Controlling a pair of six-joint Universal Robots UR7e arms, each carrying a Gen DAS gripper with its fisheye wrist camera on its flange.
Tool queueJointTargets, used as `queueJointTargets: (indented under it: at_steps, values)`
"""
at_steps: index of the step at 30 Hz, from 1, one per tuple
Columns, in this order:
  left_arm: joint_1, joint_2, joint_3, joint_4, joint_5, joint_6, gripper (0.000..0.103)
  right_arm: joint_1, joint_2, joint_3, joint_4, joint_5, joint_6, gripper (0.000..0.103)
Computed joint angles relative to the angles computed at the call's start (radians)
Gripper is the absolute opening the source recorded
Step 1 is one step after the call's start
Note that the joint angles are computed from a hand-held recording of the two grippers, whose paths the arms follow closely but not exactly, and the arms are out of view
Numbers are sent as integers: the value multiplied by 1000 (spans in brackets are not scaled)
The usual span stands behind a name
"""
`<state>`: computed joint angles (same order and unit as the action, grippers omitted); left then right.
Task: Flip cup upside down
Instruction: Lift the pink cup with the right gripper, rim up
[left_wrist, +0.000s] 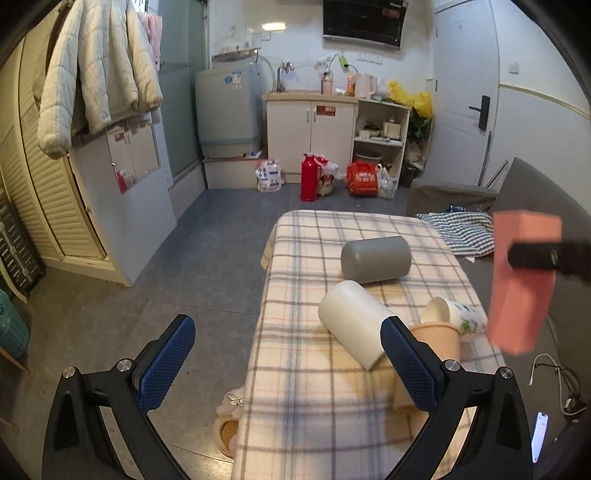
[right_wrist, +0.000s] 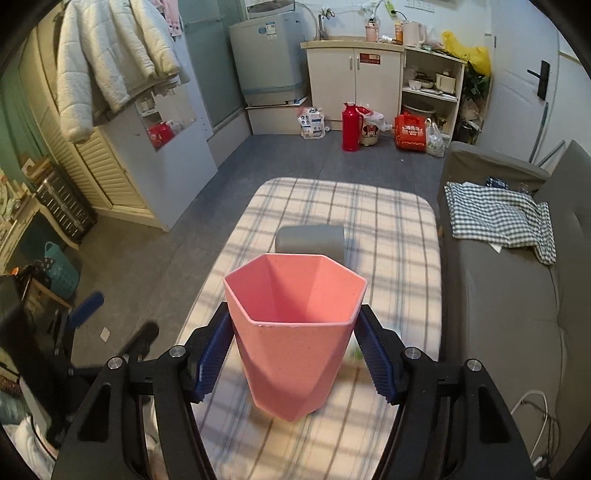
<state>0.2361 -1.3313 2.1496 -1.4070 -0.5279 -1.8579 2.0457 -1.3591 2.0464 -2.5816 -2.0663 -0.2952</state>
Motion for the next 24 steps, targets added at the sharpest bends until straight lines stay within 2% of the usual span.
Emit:
queueJointTargets:
  at_steps: [5, 10, 16, 24]
  values:
    - [-65, 10, 40, -31, -51, -44, 103, -7, -109, 139, 21, -9, 34, 66]
    - [-113, 17, 90, -64, -117, -53, 103, -43, -153, 251, 17, -6, 63, 66]
    - [-134, -10, 137, -67, -167, -89, 103, -94, -109, 320, -3, -5, 109, 66]
    - [-124, -47, 192, -119, -194, -89, 103, -164, -26, 315, -45, 1, 154, 66]
